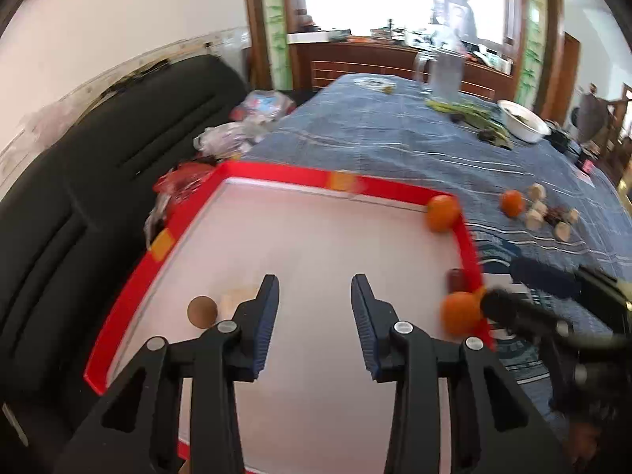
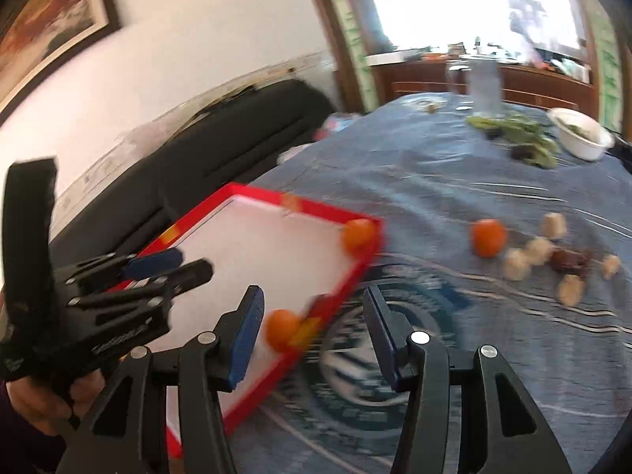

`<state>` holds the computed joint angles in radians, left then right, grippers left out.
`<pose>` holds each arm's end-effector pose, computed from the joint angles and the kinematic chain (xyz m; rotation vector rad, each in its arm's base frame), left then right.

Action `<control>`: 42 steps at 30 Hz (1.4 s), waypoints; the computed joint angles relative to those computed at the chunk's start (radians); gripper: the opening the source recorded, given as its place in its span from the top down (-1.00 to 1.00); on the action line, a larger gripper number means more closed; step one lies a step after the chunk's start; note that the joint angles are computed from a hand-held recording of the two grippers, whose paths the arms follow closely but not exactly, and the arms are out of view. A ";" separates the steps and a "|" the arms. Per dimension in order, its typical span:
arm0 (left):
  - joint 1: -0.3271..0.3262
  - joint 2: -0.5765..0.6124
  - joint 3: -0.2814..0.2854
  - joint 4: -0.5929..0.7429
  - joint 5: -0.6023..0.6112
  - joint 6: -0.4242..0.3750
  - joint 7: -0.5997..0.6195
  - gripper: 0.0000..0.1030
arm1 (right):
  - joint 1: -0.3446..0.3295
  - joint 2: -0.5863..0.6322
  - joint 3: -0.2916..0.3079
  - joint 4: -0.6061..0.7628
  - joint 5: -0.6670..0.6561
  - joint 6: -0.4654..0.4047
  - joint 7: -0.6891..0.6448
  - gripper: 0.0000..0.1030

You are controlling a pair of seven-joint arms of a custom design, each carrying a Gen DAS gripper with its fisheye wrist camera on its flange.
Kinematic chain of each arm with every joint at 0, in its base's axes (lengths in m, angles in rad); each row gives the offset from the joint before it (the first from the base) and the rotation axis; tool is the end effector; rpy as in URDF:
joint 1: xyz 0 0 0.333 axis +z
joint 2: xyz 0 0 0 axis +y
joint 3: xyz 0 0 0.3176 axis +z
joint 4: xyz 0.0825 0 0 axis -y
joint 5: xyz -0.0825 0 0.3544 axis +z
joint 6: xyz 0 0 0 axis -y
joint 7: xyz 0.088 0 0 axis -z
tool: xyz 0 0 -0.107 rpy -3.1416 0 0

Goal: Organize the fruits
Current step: 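Carry both kiwis into the tray and open both grippers, then grasp a white cube with the right gripper while the left gripper grasps another cube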

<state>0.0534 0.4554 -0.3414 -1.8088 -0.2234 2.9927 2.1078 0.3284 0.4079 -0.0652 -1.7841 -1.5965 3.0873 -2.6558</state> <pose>0.6582 -0.1438 0.4086 -1.2846 2.2305 -0.8710 0.5828 0.2469 0.3843 -1.4146 1.7410 -0.5550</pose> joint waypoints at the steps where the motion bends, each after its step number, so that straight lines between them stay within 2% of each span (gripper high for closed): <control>1: 0.009 -0.004 -0.024 -0.004 -0.007 -0.005 0.017 0.19 | -0.001 -0.022 -0.010 -0.025 -0.026 -0.010 0.041 -0.01; 4: 0.026 -0.013 -0.079 -0.012 -0.032 -0.008 0.074 -0.13 | -0.033 -0.092 -0.003 -0.116 -0.076 -0.057 0.122 -0.01; 5: 0.027 -0.016 -0.094 -0.015 -0.041 -0.004 0.093 -0.18 | -0.047 -0.113 0.003 -0.148 -0.070 -0.072 0.120 -0.01; 7: 0.030 -0.018 -0.125 -0.011 -0.061 -0.011 0.133 -0.18 | -0.072 -0.146 0.015 -0.198 -0.045 -0.092 0.101 -0.01; 11: -0.006 -0.004 -0.135 0.032 -0.088 -0.074 0.178 -0.18 | -0.110 -0.196 0.020 -0.281 0.023 -0.117 0.041 -0.01; 14: -0.065 0.011 -0.104 0.063 -0.081 -0.104 0.184 -0.22 | -0.130 -0.209 0.012 -0.320 0.102 -0.112 -0.039 -0.01; 16: -0.118 0.031 -0.062 0.097 -0.053 -0.135 0.157 -0.24 | -0.147 -0.195 0.007 -0.327 0.200 -0.089 -0.131 0.04; 18: -0.155 0.048 -0.034 0.128 -0.028 -0.174 0.132 -0.24 | -0.148 -0.176 -0.003 -0.325 0.285 -0.077 -0.217 0.32; 21: -0.192 0.072 -0.007 0.166 -0.001 -0.222 0.100 -0.24 | -0.166 -0.140 0.006 -0.311 0.477 -0.082 -0.396 0.50; 23: -0.207 0.080 0.003 0.177 0.013 -0.237 0.086 -0.25 | -0.174 -0.117 0.011 -0.296 0.587 -0.111 -0.466 0.50; 25: -0.218 0.085 0.010 0.184 0.024 -0.247 0.074 -0.25 | -0.149 -0.105 -0.028 -0.285 0.590 -0.109 -0.448 0.50; 28: -0.236 0.101 0.023 0.213 0.045 -0.268 0.054 -0.25 | -0.144 -0.086 -0.030 -0.274 0.680 -0.123 -0.538 0.50; 31: -0.256 0.131 0.031 0.262 0.067 -0.298 0.030 -0.25 | -0.081 -0.078 -0.106 -0.268 0.626 -0.103 -0.497 0.51; 32: -0.262 0.142 0.031 0.279 0.074 -0.310 0.026 -0.25 | -0.066 -0.076 -0.125 -0.268 0.623 -0.095 -0.493 0.61; 37: -0.307 0.198 0.040 0.362 0.116 -0.364 0.006 -0.25 | -0.009 -0.089 -0.221 -0.303 0.608 -0.020 -0.451 0.62; 39: -0.325 0.230 0.042 0.413 0.127 -0.396 -0.003 -0.25 | 0.026 -0.100 -0.274 -0.313 0.559 0.009 -0.387 0.62; 41: -0.342 0.253 0.048 0.451 0.137 -0.420 -0.019 -0.25 | 0.077 -0.115 -0.343 -0.315 0.451 0.023 -0.266 0.62; 42: -0.349 0.268 0.048 0.475 0.140 -0.438 -0.025 -0.25 | 0.082 -0.121 -0.349 -0.312 0.412 0.010 -0.230 0.62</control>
